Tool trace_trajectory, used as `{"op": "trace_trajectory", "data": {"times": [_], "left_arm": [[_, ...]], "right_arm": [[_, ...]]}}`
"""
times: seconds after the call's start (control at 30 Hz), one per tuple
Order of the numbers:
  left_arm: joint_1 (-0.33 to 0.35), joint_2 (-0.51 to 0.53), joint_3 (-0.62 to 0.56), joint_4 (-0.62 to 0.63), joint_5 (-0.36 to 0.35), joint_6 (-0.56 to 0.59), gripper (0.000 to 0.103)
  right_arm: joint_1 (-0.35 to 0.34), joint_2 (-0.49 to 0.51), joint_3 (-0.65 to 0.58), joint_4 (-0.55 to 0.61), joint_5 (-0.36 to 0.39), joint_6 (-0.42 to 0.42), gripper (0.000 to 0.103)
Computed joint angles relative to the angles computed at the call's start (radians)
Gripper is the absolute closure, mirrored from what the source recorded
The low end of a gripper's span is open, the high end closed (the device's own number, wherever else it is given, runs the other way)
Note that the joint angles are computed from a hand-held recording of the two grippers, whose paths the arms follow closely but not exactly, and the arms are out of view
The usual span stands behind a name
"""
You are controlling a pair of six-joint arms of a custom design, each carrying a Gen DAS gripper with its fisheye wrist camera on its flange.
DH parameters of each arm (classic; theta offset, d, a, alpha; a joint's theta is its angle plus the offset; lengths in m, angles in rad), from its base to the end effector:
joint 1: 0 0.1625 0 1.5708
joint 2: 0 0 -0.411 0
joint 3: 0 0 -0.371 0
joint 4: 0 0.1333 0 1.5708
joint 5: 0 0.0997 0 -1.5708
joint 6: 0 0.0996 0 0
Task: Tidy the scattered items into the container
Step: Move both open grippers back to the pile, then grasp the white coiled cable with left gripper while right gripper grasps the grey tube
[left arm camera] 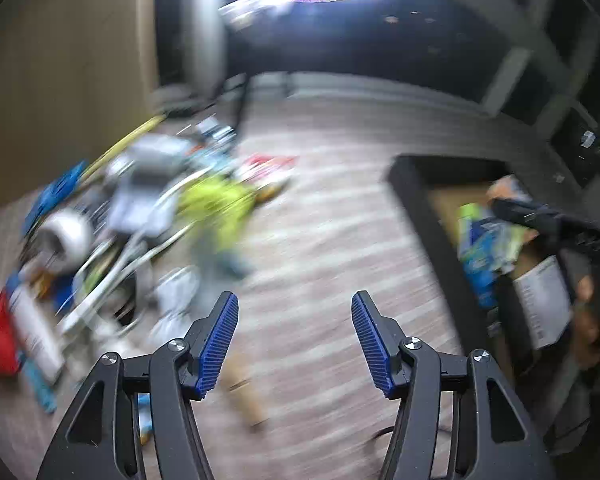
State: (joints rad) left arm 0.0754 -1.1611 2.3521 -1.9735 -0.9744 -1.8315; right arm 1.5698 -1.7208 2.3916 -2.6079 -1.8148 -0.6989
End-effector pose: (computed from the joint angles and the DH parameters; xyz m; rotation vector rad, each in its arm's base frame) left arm -0.2980 -0.2123 0.0661 -0.0947 2.3135 -0.7913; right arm 0.1089 -0.3570 0.2837 0.8868 -2.6211 0.3650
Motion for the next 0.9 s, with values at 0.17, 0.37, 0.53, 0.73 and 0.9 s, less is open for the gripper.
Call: {"op": "trace_trajectory", "data": {"times": [0.17, 0.37, 0.53, 0.73, 0.9], "left_arm": [[-0.086, -0.129, 0.114, 0.102, -0.111, -0.194, 0.056], [-0.122, -0.182, 0.191, 0.073, -0.143, -0.218, 0.062], [-0.098, -0.19, 0.229, -0.001, -0.129, -0.186, 0.068], [-0.058, -0.187, 0.258, -0.098, -0.104, -0.116, 0.074], [-0.025, -0.184, 0.27, -0.15, -0.089, -0.07, 0.077]], "right_arm": [[0.064, 0.085, 0.027, 0.028, 0.023, 0.023, 0.051], [0.155, 0.261, 0.039, -0.011, 0.04, 0.081, 0.058], [0.206, 0.402, 0.031, -0.059, 0.028, 0.117, 0.066], [0.228, 0.504, 0.016, -0.087, 0.019, 0.152, 0.069], [0.235, 0.551, 0.002, -0.098, 0.008, 0.176, 0.07]]}}
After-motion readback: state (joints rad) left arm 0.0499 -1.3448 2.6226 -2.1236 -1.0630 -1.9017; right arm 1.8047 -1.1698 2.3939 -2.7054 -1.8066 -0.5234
